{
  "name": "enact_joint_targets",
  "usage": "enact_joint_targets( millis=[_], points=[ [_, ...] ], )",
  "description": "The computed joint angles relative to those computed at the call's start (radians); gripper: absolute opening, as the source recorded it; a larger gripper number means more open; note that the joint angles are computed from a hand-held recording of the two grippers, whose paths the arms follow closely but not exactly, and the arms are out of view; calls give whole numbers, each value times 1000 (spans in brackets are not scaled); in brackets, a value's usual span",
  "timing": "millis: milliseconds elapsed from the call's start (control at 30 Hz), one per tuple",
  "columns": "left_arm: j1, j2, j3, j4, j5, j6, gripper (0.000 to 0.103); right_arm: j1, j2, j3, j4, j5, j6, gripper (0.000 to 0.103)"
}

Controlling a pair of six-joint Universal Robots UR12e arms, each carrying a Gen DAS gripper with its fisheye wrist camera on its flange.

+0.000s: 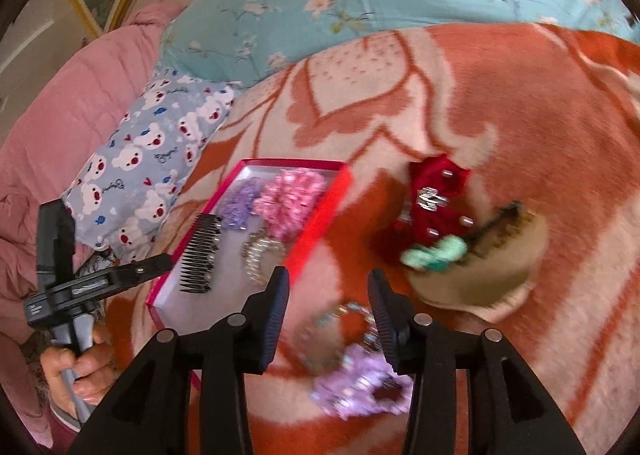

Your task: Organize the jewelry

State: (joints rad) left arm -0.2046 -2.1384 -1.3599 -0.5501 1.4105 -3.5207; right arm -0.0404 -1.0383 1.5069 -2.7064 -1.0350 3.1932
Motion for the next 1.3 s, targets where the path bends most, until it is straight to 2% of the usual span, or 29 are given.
enact_joint_targets(
  millis=[300, 400, 567, 733, 833, 933, 1133, 1200, 1233, 1267, 1300],
  points=[
    [-35, 7, -9, -4, -52, 19, 43, -40, -44, 77, -26, -28, 14, 46],
    [-46, 6, -6, -12, -63, 27, 43, -49, -52, 93, -32, -36, 18, 49],
    [-66, -2, 6, -36, -91, 60, 43, -57, -52, 99, -46, -42, 38, 50],
    [-89, -19, 30, -72, -114, 103, 44, -51, -39, 79, -58, -42, 35, 50],
    [-103, -32, 45, -87, -119, 128, 55, -45, -25, 58, -59, -39, 31, 54],
    [-116, -49, 70, -113, -120, 154, 55, -40, -7, 31, -52, -37, 21, 58],
    [-131, -91, 123, -158, -117, 183, 55, -29, 38, -30, -5, -46, -5, 58],
    [-133, -107, 142, -177, -116, 188, 55, -26, 48, -43, 4, -60, -14, 53],
    [-133, -114, 151, -184, -119, 192, 55, -25, 53, -49, 8, -68, -18, 34],
    [-134, -120, 158, -189, -124, 197, 53, -25, 55, -53, 11, -74, -19, 18],
    [-135, -127, 165, -194, -128, 204, 40, -25, 57, -55, 13, -81, -16, 18]
  ],
)
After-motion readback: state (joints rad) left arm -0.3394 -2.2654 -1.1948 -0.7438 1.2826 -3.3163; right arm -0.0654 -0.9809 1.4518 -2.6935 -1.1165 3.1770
